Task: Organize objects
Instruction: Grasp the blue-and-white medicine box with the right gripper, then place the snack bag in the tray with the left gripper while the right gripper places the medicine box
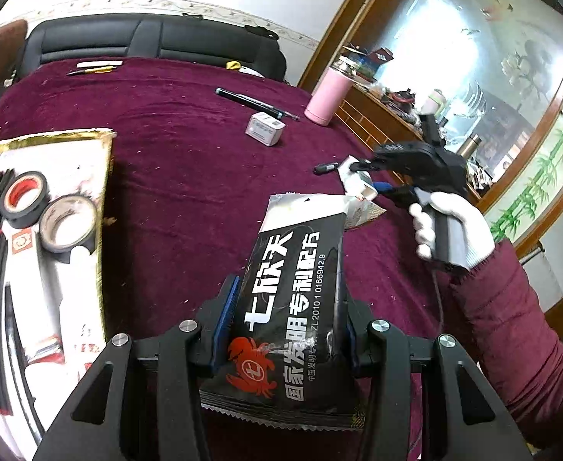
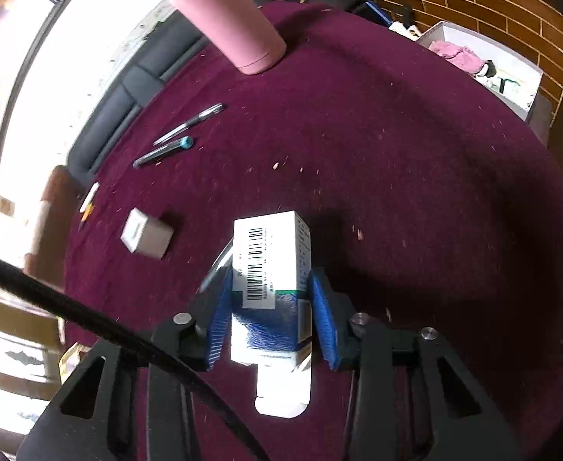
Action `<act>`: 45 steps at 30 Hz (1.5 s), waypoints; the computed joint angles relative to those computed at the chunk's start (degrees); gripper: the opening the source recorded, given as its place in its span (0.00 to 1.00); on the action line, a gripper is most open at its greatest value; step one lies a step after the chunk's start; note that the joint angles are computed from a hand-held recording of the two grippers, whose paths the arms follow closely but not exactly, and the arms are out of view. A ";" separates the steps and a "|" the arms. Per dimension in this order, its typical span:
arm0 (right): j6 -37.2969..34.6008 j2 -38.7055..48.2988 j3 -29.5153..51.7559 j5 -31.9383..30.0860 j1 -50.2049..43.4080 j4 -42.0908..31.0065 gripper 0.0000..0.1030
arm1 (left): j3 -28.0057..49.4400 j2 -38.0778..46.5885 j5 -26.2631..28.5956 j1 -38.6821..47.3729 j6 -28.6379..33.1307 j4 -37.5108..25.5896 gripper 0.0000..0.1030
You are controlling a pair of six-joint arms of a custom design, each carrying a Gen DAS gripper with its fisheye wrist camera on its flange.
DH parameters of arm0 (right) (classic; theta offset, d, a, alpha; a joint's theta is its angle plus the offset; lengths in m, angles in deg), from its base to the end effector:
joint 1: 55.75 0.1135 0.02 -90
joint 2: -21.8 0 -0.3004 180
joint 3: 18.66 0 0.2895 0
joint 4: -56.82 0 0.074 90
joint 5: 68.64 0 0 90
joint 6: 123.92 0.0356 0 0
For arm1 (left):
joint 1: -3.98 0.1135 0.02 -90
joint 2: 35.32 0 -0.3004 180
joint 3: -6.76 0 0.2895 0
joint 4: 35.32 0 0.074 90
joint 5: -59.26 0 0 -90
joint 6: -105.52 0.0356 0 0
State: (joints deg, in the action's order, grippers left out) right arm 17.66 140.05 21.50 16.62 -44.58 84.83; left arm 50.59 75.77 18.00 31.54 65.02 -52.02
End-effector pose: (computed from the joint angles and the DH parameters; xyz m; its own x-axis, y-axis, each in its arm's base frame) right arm 0.2861 0.0595 0.0109 -0.6596 0.6656 -0.3491 0.4372 0.7176 0.5422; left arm 0.2342 0.0921 0.0298 -0.7513 0.1736 -0.6368 0.5178 0.7533 -0.4055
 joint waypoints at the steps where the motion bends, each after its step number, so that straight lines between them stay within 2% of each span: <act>1: 0.07 -0.50 -0.77 -0.15 0.37 0.65 0.36 | 0.09 -0.07 0.37 1.13 0.86 -0.87 0.39; 10: 4.39 -4.53 -9.45 -1.29 9.98 12.46 0.36 | 1.53 -0.25 1.25 12.22 9.36 -8.63 0.39; 13: 5.66 -5.39 -9.31 -1.30 14.40 13.76 0.36 | 3.00 0.24 1.25 16.89 12.14 -11.56 0.39; 16: 6.16 -7.00 -7.41 -0.21 19.77 12.10 0.36 | 4.93 1.00 1.43 21.23 14.04 -13.51 0.39; 20: 5.31 -8.87 -2.64 0.20 26.19 7.21 0.36 | 7.82 2.14 1.78 26.67 14.49 -14.25 0.39; 24: 4.22 -8.06 3.96 0.86 32.56 2.44 0.36 | 11.73 4.20 1.36 31.04 10.94 -11.98 0.39; 32: 2.20 2.47 21.17 -3.40 39.81 -5.41 0.37 | 16.79 9.42 -3.62 32.63 2.60 -3.46 0.39; 39: 1.87 13.32 35.91 -8.95 42.92 -12.06 0.37 | 19.82 13.53 -6.88 32.32 0.87 -2.28 0.39; 45: 1.55 18.21 43.73 -10.30 44.34 -16.90 0.37 | 20.56 14.33 -6.77 32.60 0.78 -1.90 0.39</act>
